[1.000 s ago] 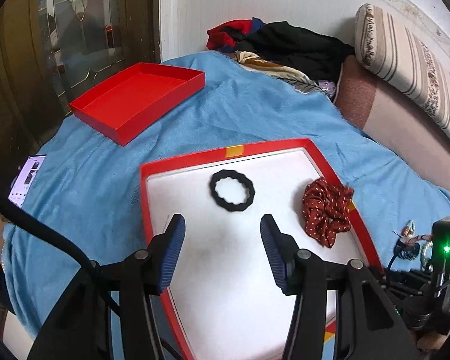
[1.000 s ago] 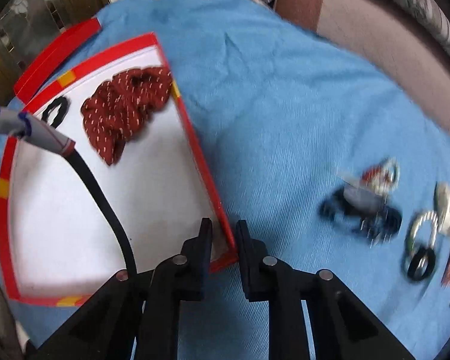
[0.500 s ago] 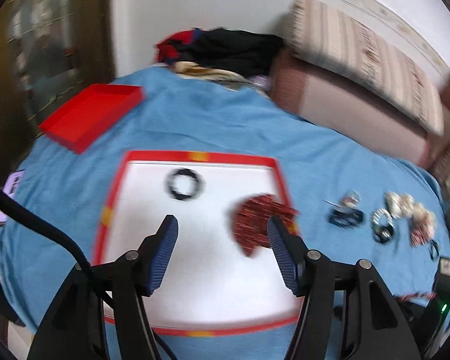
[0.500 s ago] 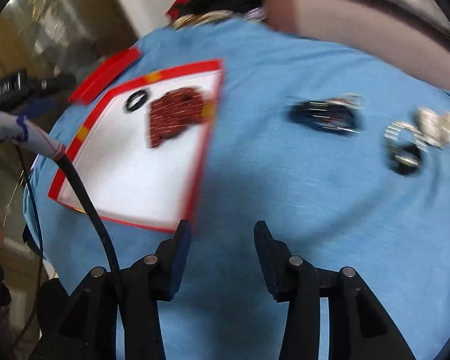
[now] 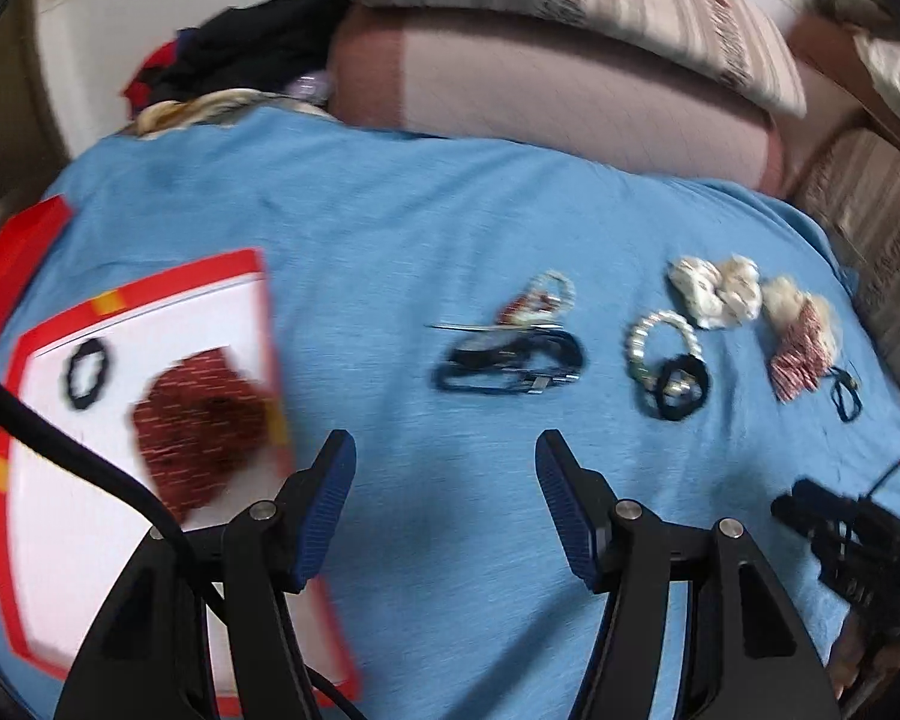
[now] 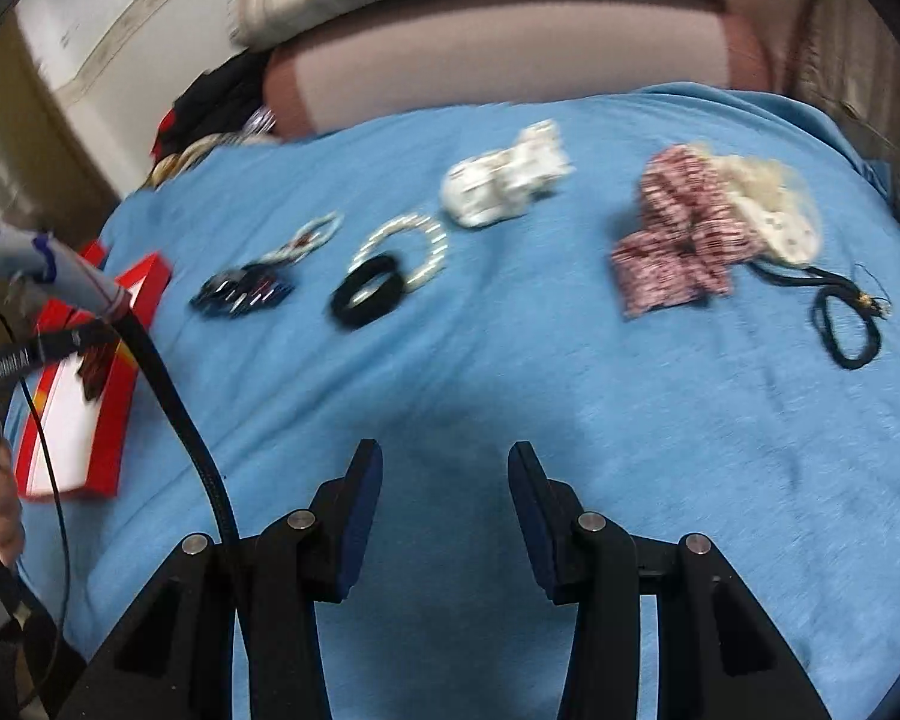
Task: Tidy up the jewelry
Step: 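Move both tools back toward the remaining accessories on the cloth, then grasp a black hair tie with the left tool while the right tool grasps the pearl bracelet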
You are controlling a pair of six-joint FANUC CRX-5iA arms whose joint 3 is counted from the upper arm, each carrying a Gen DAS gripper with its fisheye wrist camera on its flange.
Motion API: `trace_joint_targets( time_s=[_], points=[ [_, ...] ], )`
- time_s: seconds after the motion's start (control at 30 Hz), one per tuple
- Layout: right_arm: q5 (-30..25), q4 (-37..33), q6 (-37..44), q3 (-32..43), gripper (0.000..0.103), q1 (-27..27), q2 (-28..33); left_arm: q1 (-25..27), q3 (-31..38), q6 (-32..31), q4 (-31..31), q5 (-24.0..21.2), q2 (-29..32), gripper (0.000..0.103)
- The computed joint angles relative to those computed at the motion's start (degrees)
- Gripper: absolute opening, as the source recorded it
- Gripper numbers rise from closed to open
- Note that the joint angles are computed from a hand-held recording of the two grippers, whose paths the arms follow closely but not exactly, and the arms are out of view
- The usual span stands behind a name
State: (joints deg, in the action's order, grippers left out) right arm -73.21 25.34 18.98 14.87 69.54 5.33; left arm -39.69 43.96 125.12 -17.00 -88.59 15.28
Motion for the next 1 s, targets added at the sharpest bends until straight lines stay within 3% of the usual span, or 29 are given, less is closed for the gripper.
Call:
trace_joint_targets(
  time_s=[0.13,0.37,0.6,0.67,0.73,0.83,1.0],
  points=[
    [0.6,1.3,-1.3,-2.3,0.047,-1.2,-1.4,0.1,0.5,-2.4,5.4,4.1,2.8,0.061],
    [5.3,3.3,-1.7,-2.6,0.047,-4.6,-1.1,-0.2,9.6,-6.7,11.0,4.4,13.0,0.061],
    [8.0,0.4,4.4,4.8,0.048,-10.1,3.9,1.9,10.4,-5.0,17.9,8.3,16.6,0.061],
    [10.1,-2.2,6.7,5.8,0.048,-10.9,4.3,1.8,11.1,-5.5,18.7,8.3,17.5,0.049],
    [12.0,-5.8,9.9,7.2,0.048,-11.5,5.0,1.7,12.2,-5.4,19.7,7.0,18.8,0.017],
    [12.1,-13.1,16.0,10.2,0.048,-12.7,6.5,1.9,9.2,-3.6,19.9,9.1,17.0,0.013],
    [8.3,-14.3,18.4,14.6,0.048,-13.1,11.1,3.4,1.3,-3.1,24.3,14.6,13.2,0.014]
  ],
)
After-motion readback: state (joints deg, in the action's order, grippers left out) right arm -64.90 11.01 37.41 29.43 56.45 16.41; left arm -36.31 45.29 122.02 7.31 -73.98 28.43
